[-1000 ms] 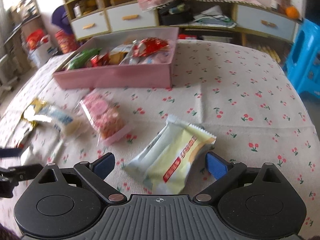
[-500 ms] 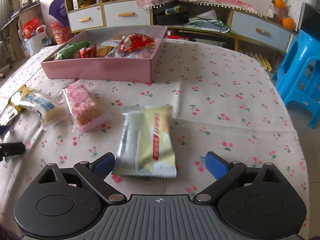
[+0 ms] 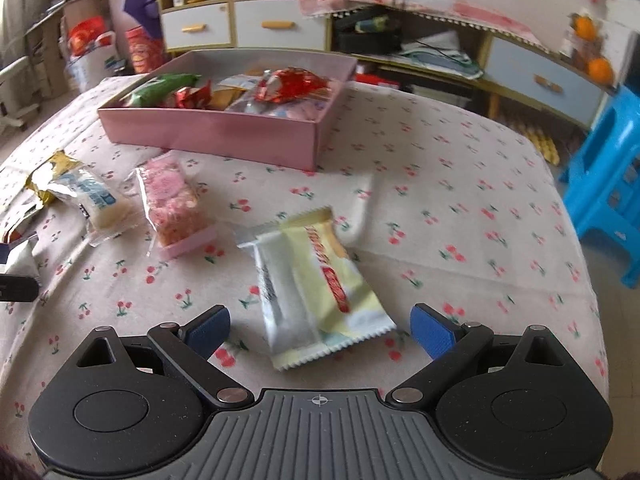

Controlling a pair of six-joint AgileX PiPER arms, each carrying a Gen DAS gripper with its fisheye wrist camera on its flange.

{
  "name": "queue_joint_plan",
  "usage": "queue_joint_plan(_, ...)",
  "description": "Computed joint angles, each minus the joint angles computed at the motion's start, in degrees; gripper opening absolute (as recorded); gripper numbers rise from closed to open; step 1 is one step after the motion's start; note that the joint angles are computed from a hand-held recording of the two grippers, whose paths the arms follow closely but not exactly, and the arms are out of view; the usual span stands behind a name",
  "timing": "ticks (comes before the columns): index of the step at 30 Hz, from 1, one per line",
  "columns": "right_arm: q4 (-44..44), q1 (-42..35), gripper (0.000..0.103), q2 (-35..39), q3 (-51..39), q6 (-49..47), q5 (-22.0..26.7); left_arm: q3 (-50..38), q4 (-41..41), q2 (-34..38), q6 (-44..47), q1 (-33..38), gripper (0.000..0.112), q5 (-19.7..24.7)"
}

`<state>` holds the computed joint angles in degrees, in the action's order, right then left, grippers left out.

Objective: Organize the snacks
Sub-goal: 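Grasp the silver foil packet with the left tool while the right tool grasps the cream wafer packet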

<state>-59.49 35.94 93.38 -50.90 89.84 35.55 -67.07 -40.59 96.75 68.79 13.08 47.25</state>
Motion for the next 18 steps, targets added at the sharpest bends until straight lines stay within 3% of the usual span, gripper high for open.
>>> queue_joint_plan(1, 0.0, -0.3, 0.098, 0.3, -0.4, -0.6, -0.4, 0.2, -0.5, -0.1, 1.1, -0.1, 0.055, -0.1)
queue_joint_plan(7, -0.5, -1.4, 0.096, 1.2, -1.3, -1.2, -1.7, -2.9, -3.9, 2.9, 5.7, 1.6, 0.048, 3.8)
queue_joint_plan(11, -0.5, -1.7, 0.085, 0.9, -1.2, -1.5, -3.6, -4.2, -5.6, 4.5, 9.5, 2.4, 0.048, 4.4)
queue_joint_plan(14, 0.1, -1.5, 0.07, 0.6, -1.4, -2.1, -4.5, -4.1, -5.3, 4.4, 8.7, 2.3, 0.052, 4.1)
queue_joint_plan(16, 1.6, -1.3, 0.06, 0.5, -2.0, -3.7, -4.8, -3.8, -4.3, 3.8, 6.5, 2.1, 0.061, 3.6)
queue_joint_plan(18, 3.9, -1.3, 0.061, 0.4, -2.5, -6.0, -5.6, -3.7, -3.3, 3.5, 4.9, 1.7, 0.067, 3.4)
